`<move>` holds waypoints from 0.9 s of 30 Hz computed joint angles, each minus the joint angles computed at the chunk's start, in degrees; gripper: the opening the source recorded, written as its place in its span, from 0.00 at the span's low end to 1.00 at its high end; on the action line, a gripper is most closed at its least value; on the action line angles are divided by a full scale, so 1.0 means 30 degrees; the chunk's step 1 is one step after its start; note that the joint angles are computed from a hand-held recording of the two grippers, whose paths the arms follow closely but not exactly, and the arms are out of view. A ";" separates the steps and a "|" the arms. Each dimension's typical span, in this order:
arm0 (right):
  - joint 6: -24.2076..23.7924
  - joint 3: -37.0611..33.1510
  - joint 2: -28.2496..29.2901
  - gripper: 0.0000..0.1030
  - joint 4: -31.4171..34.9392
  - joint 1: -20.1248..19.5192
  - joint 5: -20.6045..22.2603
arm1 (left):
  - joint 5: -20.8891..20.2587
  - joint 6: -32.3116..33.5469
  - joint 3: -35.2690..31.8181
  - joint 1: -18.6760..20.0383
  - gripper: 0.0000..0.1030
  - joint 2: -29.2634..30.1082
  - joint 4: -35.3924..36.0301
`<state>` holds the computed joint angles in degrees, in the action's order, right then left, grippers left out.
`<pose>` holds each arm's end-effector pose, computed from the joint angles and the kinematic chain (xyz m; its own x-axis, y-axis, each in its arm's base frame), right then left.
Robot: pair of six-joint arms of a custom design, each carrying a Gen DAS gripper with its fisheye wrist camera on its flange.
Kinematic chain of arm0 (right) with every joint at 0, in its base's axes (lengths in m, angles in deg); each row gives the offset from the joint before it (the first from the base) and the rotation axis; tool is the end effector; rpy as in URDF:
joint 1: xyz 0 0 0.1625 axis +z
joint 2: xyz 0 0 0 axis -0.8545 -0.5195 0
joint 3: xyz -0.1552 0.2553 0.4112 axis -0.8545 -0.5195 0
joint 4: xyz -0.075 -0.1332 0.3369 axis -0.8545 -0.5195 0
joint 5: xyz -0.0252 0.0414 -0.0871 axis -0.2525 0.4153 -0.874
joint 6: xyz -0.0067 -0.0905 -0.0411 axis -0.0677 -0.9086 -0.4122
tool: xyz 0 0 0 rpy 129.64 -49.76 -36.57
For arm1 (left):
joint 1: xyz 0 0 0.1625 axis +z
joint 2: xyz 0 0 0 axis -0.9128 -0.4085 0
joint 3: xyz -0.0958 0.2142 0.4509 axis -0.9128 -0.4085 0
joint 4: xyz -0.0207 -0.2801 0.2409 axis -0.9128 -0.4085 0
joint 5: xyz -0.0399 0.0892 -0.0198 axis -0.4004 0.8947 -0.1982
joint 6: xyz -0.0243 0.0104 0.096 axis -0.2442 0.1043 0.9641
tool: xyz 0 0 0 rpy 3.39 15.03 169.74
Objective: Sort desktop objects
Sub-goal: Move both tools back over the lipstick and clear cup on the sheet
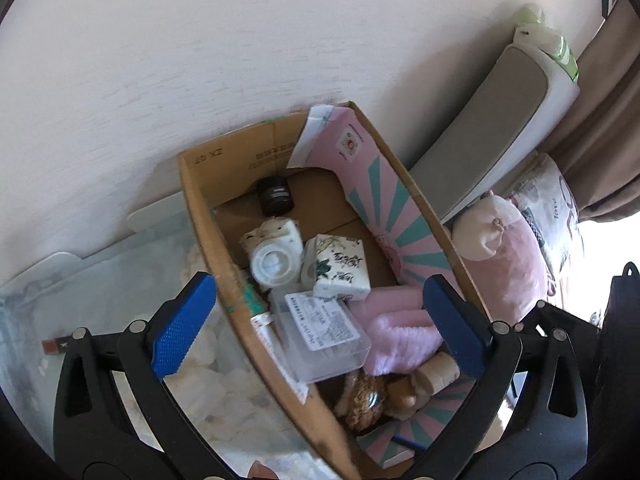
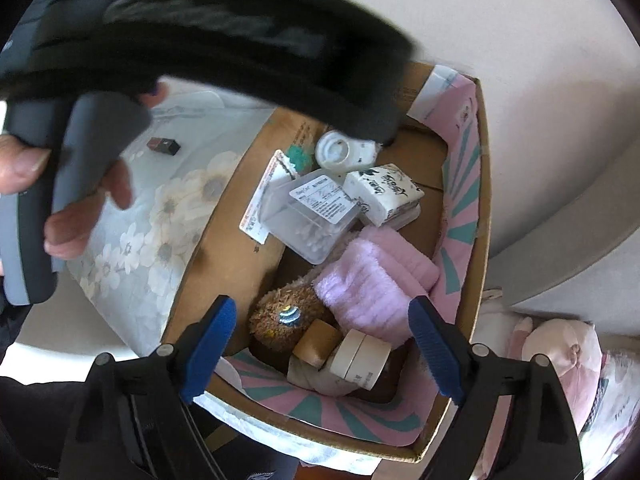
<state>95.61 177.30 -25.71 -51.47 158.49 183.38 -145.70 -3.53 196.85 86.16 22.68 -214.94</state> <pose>0.1169 -0.2326 0.2926 -0.7891 -0.1329 0.5997 -0.3181 0.9237 -0.2137 -0.4074 -0.3355 0.0299 -0.7358 0.4814 -0.4762 0.5625 0.8261 -0.0339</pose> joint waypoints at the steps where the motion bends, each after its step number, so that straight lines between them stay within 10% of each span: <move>1: 0.0335 0.0175 -0.0018 0.83 -0.0103 0.0187 0.0174 | 0.0104 -0.0058 0.0038 -0.0002 1.00 -0.0069 0.0234; 12: 0.3426 -0.0558 0.1016 0.83 0.1295 0.2097 0.1084 | 0.1664 -0.1084 0.1461 -0.0113 1.00 -0.2333 0.1142; 27: 0.6310 -0.4798 0.5238 0.83 0.2561 0.8220 0.2319 | 0.5504 -0.5099 0.4256 0.1362 1.00 -1.1190 0.7183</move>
